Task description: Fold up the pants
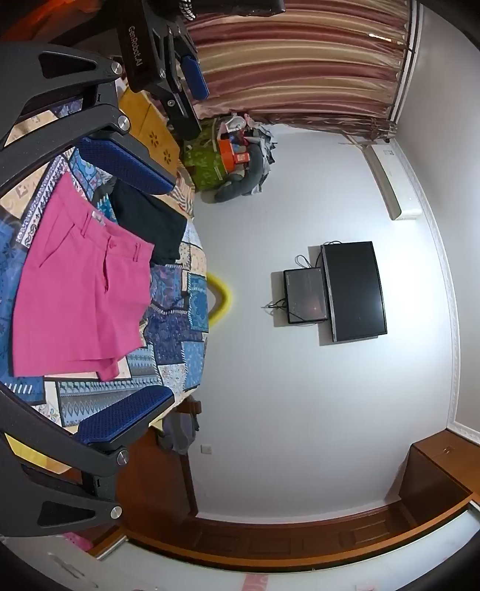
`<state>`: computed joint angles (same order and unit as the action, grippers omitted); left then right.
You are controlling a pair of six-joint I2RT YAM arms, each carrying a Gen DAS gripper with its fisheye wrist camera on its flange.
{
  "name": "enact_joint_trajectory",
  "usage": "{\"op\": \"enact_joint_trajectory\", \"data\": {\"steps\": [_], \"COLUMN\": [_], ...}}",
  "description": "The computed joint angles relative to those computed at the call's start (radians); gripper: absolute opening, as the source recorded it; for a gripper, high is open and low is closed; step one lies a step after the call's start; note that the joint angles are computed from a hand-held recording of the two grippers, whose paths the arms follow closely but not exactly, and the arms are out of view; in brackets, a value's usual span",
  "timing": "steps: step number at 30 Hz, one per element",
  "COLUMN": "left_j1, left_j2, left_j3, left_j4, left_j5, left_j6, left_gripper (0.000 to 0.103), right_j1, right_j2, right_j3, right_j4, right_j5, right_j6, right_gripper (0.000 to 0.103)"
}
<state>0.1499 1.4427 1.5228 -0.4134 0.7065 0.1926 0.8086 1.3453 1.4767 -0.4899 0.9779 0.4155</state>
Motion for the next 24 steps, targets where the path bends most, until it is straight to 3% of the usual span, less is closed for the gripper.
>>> {"op": "enact_joint_trajectory", "data": {"steps": [10, 24], "left_j1": [0.031, 0.006], "left_j2": [0.044, 0.018], "left_j3": [0.066, 0.013], "left_j4": [-0.049, -0.007], "left_j5": [0.035, 0.006], "left_j6": [0.003, 0.011], "left_gripper": [0.103, 0.103], "right_j1": [0.001, -0.004], "right_j2": [-0.006, 0.007], "right_j3": [0.001, 0.006], "right_j4": [-0.014, -0.016], "right_j5": [0.002, -0.001], "right_j6": [0.004, 0.014], "right_gripper": [0.103, 0.103]}}
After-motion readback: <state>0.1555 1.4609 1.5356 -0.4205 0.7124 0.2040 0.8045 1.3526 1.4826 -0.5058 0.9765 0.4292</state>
